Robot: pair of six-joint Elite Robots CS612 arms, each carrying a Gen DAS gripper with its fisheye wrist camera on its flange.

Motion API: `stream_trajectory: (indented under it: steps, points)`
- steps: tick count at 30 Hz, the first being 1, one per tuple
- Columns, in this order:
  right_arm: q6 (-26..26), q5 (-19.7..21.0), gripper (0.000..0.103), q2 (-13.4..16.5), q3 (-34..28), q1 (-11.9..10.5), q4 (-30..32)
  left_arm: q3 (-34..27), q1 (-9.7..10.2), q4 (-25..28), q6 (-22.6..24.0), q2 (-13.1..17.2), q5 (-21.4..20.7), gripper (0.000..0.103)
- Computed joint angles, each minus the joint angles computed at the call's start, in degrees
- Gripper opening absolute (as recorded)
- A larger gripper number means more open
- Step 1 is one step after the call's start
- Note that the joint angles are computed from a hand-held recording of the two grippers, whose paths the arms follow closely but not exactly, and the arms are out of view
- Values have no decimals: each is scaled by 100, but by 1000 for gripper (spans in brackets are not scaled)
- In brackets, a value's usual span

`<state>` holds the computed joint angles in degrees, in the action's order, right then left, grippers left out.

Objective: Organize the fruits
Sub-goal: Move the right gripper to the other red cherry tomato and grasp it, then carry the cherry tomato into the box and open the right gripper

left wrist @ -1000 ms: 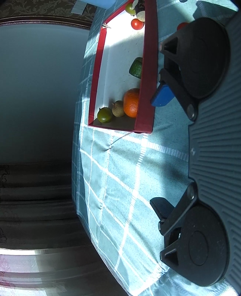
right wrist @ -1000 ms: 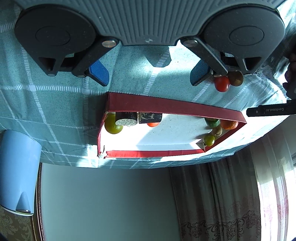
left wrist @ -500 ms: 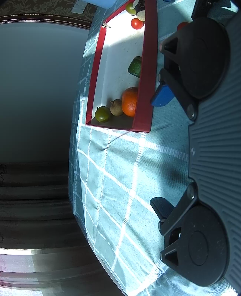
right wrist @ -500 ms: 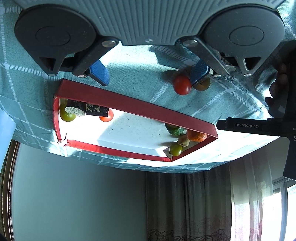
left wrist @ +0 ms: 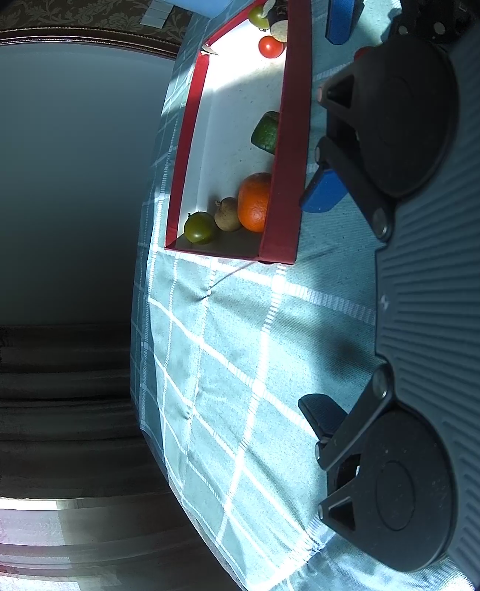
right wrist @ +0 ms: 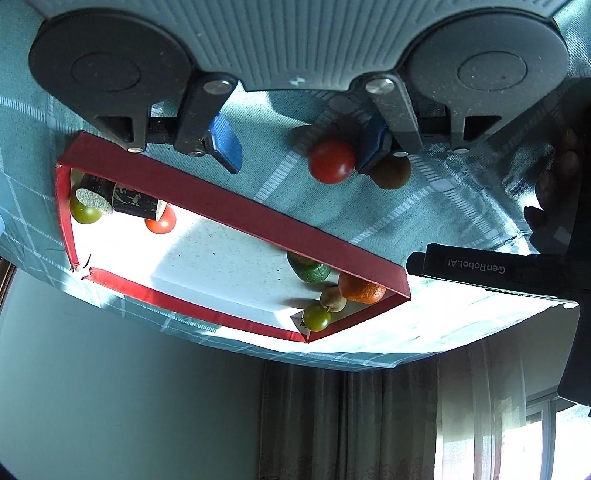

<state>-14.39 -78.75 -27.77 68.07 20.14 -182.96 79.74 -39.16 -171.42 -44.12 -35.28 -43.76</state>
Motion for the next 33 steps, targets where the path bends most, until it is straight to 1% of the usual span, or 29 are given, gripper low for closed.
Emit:
stream_trajectory:
  steps: [2, 4, 6, 8, 9, 11, 12, 13, 16, 19, 23, 33]
  points:
    - [11, 27, 65, 4, -17, -4, 27, -1, 0, 4, -2, 0, -2, 103]
    - [6, 92, 62, 1, -17, -15, 50, -4, 4, 27, -13, -1, -21, 103]
    - [-13, 136, 56, -2, -8, -17, 35, -11, 6, 39, -20, 2, -32, 103]
    - [-69, 210, 46, -3, 6, -15, 5, -6, 4, 38, -23, 0, -28, 103]
    - [-97, 214, 44, 0, 5, -9, -10, -6, 4, 38, -23, 0, -28, 103]
    - [-146, 285, 32, -2, 2, 0, 15, -5, 4, 37, -24, -1, -30, 103]
    - [-161, 300, 30, -4, 6, 3, 14, -5, 4, 37, -24, -1, -30, 103]
    - [-188, 297, 26, -1, 12, 14, -14, -8, 4, 38, -23, 1, -29, 103]
    - [-167, 275, 26, 1, 48, 22, -125, -7, 6, 28, -13, 2, -35, 103]
    - [93, 410, 26, -18, 122, -35, -318, -11, 7, 23, -5, 7, -38, 103]
    - [320, 412, 26, -67, 266, -104, -641, -6, 4, 13, 1, 9, -39, 103]
    - [704, 278, 26, -134, 436, -274, -1148, -13, 14, 107, -45, 7, -88, 103]
